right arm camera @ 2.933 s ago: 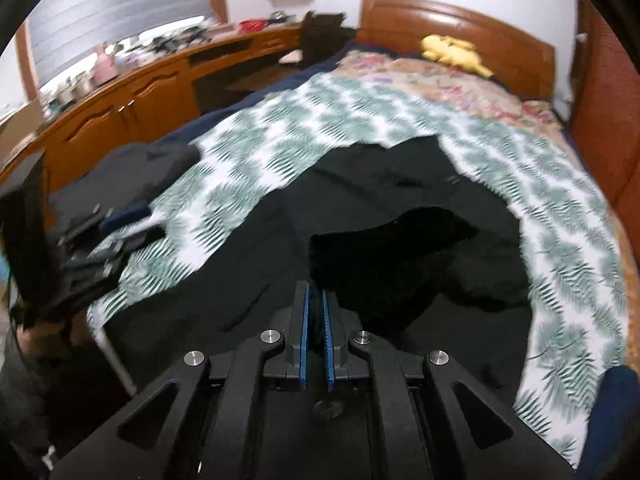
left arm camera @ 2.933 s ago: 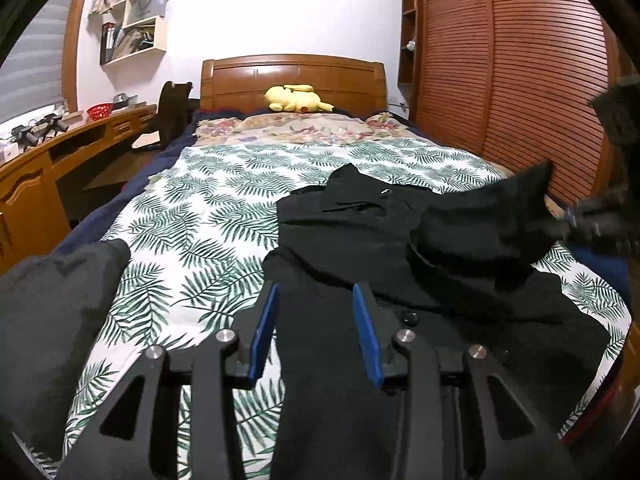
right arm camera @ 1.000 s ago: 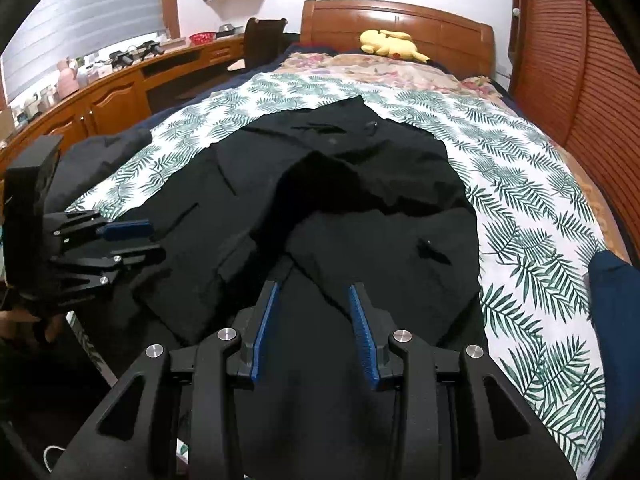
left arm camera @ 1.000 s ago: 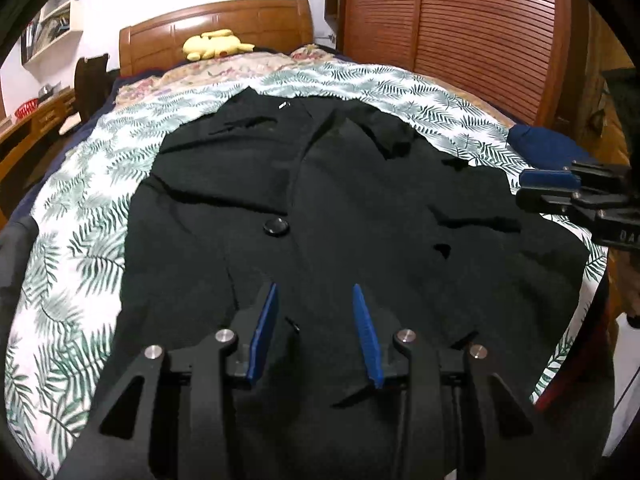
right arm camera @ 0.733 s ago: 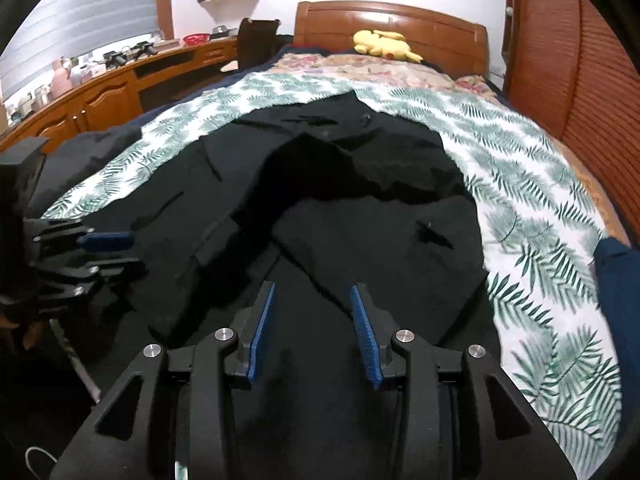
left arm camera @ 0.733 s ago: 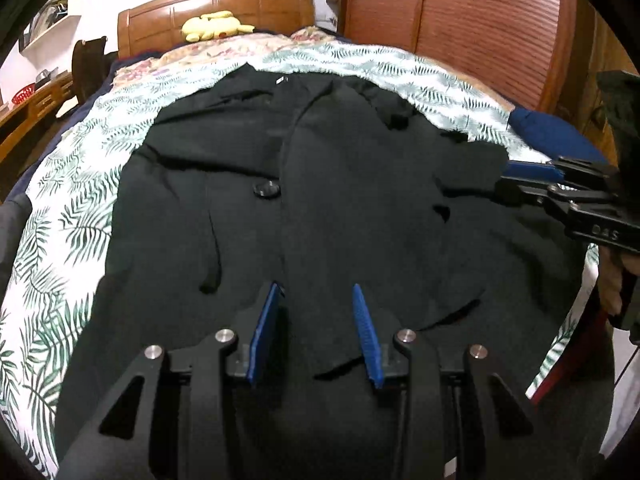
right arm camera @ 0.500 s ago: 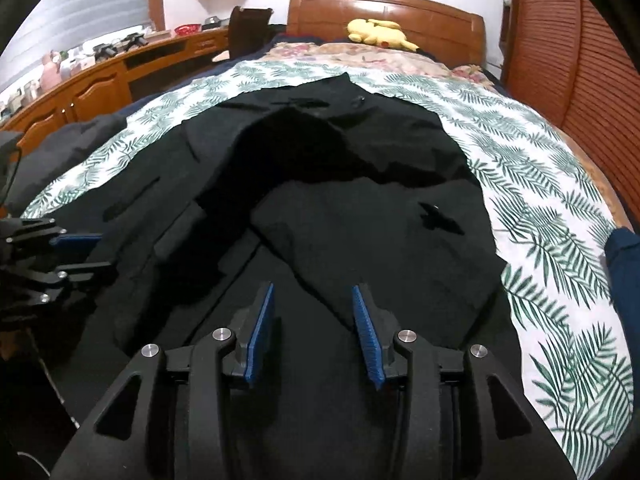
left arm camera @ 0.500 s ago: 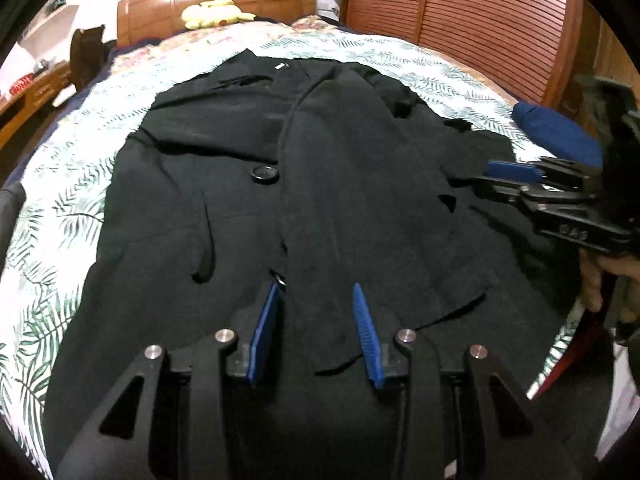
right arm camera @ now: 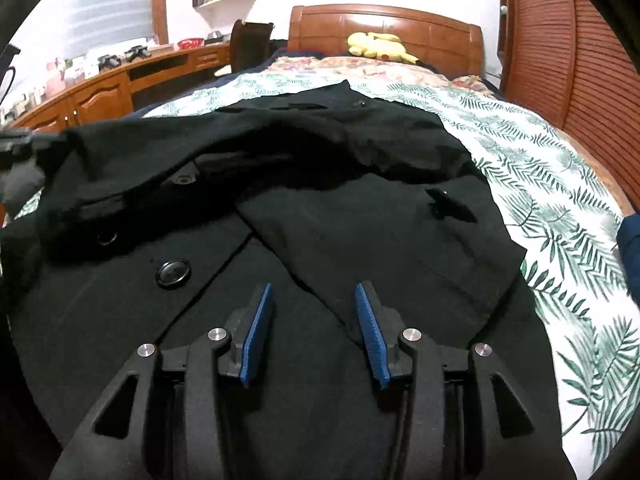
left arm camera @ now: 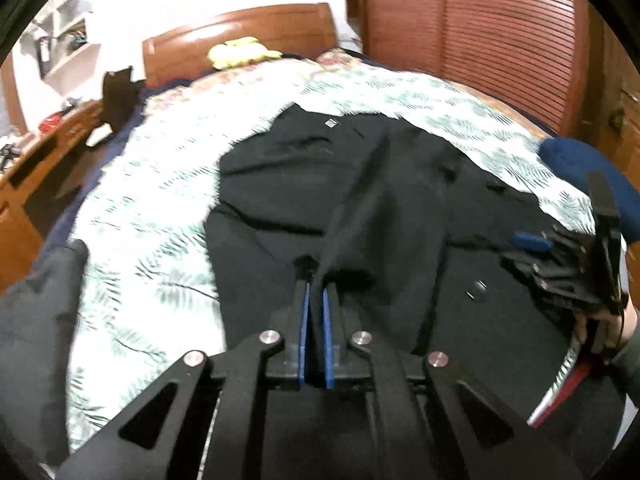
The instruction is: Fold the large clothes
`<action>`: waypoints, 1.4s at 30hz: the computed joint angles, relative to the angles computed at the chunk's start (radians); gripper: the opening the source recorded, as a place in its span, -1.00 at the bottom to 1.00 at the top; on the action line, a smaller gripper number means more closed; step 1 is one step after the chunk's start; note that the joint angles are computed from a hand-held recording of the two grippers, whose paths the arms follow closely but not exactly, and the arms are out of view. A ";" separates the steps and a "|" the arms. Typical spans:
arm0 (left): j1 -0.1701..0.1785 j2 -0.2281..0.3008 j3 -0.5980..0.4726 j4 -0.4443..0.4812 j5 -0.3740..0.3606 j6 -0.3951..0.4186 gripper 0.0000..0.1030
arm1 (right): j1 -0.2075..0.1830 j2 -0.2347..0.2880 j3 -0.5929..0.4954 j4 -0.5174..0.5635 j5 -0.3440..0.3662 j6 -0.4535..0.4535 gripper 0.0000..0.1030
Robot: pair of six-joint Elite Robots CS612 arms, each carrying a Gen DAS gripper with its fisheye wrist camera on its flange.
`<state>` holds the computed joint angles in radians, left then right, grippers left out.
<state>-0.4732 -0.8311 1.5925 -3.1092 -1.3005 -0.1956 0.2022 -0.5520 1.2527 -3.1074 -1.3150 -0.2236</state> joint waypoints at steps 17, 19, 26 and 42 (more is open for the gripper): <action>0.023 -0.018 0.019 -0.035 -0.034 -0.053 -0.60 | -0.012 0.001 0.006 -0.010 0.060 0.012 -0.07; 0.021 -0.021 0.037 -0.038 -0.035 -0.076 -0.52 | -0.011 0.002 0.008 -0.018 0.058 0.011 -0.07; 0.008 -0.021 0.097 -0.023 -0.051 -0.122 -0.43 | -0.011 0.003 0.008 -0.025 0.055 0.010 -0.07; -0.009 -0.005 0.131 -0.071 -0.076 -0.134 -0.42 | -0.003 0.002 0.013 -0.040 0.019 0.000 -0.06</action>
<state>-0.4821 -0.8361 1.7237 -3.1798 -1.3765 -0.3291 0.1993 -0.5498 1.2654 -3.1471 -1.2960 -0.2235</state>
